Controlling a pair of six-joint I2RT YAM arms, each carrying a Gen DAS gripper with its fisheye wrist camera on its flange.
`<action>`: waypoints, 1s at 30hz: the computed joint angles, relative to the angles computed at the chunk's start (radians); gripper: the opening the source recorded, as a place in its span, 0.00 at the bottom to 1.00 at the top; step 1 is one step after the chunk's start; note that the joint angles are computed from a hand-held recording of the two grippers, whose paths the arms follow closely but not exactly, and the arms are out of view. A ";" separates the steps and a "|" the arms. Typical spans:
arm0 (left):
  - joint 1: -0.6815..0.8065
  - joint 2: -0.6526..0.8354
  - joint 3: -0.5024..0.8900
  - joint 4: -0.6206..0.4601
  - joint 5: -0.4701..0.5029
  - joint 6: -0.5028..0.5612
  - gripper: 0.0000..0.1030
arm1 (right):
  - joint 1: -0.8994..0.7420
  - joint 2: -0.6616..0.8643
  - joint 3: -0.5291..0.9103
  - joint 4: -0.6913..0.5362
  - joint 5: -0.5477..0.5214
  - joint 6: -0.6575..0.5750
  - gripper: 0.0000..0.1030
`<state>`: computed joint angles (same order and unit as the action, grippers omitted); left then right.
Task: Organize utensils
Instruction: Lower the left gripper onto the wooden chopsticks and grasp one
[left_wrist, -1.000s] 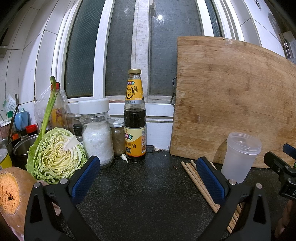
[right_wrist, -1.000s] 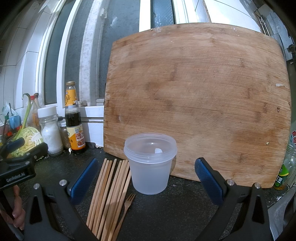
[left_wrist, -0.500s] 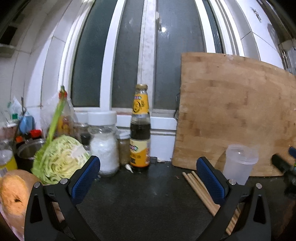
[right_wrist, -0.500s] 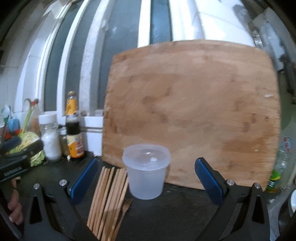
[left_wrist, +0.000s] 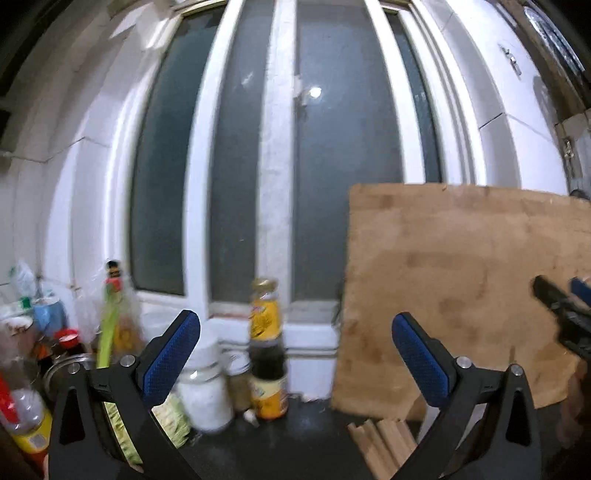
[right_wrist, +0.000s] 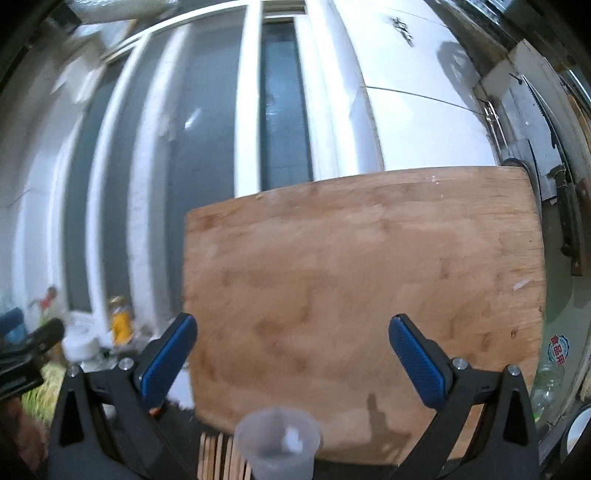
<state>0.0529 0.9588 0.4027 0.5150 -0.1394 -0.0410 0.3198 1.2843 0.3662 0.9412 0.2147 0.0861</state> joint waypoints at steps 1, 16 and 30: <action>-0.008 0.026 0.037 -0.020 0.007 0.002 1.00 | -0.034 0.024 0.029 -0.014 -0.057 0.007 1.00; -0.067 0.638 0.342 -0.083 0.003 -0.033 0.64 | -0.109 0.222 0.117 -0.063 -0.183 0.064 0.24; -0.064 0.855 0.525 -0.349 0.078 -0.093 0.10 | -0.133 0.331 0.204 -0.111 -0.196 0.129 0.05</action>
